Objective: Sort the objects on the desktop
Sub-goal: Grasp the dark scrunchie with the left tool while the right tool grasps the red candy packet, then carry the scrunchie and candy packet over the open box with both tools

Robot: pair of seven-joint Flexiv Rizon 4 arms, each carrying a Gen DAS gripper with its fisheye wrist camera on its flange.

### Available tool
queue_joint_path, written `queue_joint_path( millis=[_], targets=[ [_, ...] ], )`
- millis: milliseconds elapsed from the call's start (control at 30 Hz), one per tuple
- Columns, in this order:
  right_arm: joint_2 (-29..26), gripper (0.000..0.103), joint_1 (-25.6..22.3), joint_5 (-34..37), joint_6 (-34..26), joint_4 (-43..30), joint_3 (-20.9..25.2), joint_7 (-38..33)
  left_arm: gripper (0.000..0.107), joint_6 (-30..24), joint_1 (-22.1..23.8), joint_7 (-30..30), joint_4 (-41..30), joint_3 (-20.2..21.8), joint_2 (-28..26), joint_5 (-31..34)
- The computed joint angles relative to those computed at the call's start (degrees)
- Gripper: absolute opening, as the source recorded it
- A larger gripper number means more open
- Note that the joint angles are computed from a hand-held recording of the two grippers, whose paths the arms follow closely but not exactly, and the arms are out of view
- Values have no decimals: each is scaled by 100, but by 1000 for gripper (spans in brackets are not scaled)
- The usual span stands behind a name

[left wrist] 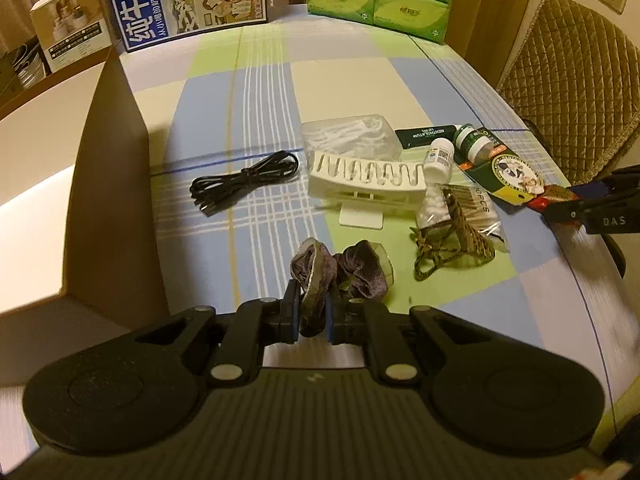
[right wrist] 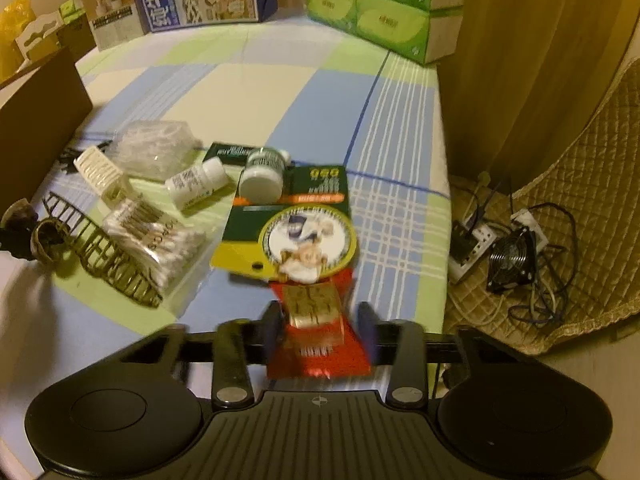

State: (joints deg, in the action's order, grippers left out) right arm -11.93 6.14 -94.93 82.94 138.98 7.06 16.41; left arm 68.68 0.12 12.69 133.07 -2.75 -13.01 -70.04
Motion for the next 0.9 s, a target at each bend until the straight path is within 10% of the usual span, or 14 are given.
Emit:
queue_joint_path(
  millis=[900],
  targets=[
    [553,25,1210,1573,222,41,313,-392,9,-1148,470,-130,268,680,903,618]
  ],
)
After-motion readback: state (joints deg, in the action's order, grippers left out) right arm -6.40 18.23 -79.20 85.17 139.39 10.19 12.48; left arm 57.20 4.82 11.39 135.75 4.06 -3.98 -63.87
